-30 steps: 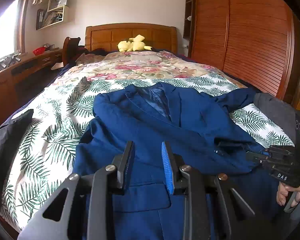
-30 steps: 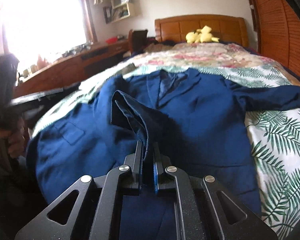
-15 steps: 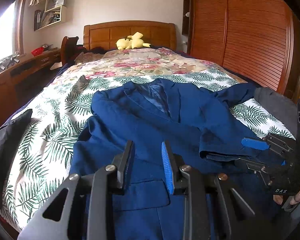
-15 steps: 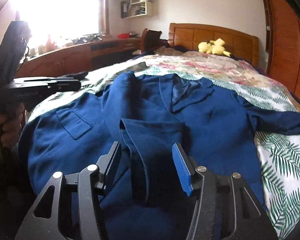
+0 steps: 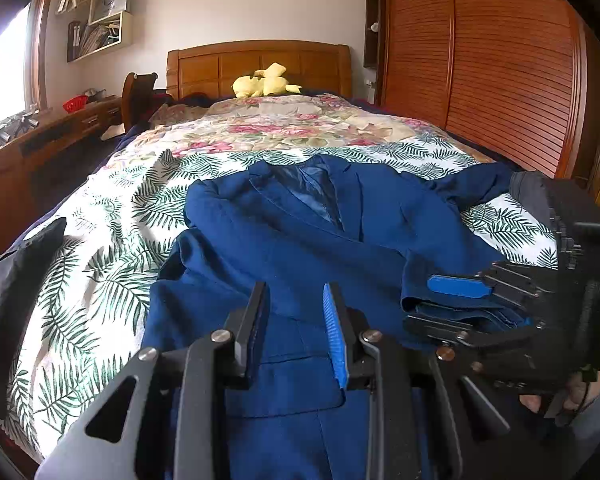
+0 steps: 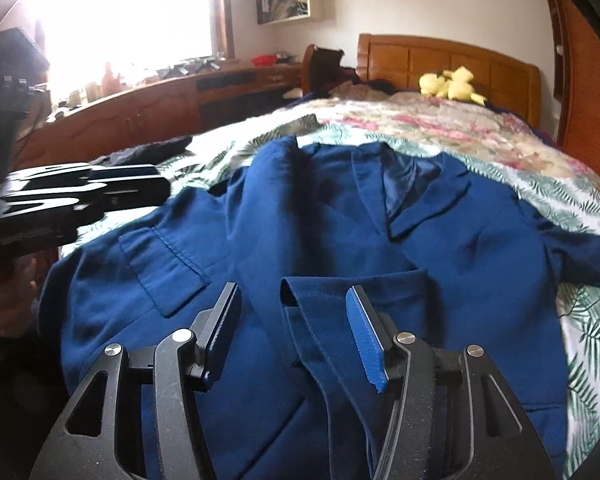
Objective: Fold large clothes
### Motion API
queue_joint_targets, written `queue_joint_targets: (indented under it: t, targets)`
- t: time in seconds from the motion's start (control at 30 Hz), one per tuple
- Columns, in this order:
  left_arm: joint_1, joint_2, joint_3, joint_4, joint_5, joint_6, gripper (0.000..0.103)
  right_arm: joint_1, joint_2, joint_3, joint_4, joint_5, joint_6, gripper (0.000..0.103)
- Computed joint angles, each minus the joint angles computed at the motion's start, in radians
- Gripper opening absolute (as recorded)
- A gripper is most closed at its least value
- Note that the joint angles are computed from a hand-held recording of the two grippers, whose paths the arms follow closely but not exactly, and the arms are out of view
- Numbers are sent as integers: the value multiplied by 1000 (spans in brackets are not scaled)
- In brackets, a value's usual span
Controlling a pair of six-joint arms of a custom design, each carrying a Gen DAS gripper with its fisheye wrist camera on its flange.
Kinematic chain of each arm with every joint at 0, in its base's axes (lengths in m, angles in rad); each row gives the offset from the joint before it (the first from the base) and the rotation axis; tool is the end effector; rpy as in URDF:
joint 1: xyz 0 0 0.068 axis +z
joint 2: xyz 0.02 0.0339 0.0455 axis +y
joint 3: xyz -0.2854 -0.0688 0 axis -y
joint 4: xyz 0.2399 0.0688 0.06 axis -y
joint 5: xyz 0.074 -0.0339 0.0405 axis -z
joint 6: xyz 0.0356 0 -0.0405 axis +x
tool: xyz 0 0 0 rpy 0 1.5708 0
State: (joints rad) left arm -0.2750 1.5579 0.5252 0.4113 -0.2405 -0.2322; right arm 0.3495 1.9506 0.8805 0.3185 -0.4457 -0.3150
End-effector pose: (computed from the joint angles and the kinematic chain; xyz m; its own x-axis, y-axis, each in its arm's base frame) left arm 0.2709 -0.0676 0.1604 -0.5631 -0.0734 -0.8232 -0.0537 0.9972 -0.0522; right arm 0.3434 0.1415 0.1245 -0.4226 -0.4515 -0.7858 -0.7739 0.6311 0.0535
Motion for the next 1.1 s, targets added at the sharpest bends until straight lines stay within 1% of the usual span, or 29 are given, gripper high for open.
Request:
queue_joint_targets:
  t: [0.1,0.13,0.17,0.2,0.23,0.27,0.37,0.47,0.6,0.73,0.83,0.87,0.93,1.1]
  targets:
    - [1,-7,-8,2,3,0,26,10,35,42,-36,38,5,54]
    - [1,-8,-7,1,3,-1,26,10,41,48,-40,51,12,38]
    - [0,-8,-6,0,3,-2,26,5,47,52,-42,56,25,29]
    - [-1,-10,-8,0,6,-2,26,-3,50,56,-51,41,26,14]
    - [0,-15,-10,1,9,0,26,-12,43,47,-47,21,28,8]
    - [1,-21,-13,4,9,1,26,-19,31,28,-27,18,30,6]
    - [10,-41,-22,6,27,0,26,-52,-33,-44,52,5,51,5]
    - [17,-53,-28,8,37,-2,26,-91,-110,-86,90,-5,74,4]
    - [17,-65,-35,14,36,2,26,-158,-228,-98,89,-56,103,3]
    - [16,-76,-44,21,28,5,26,-208,-344,-95,83,-79,103,3]
    - [17,-78,-45,20,26,9,26,-248,-431,-154,195,-31,131,3]
    - [17,-81,-46,19,25,9,26,-262,-444,-163,204,-29,137,2]
    - [17,-84,-47,17,30,5,26,-304,-433,-133,132,-56,154,1]
    - [10,-89,-44,14,26,4,26,-319,-316,-72,6,-10,101,1]
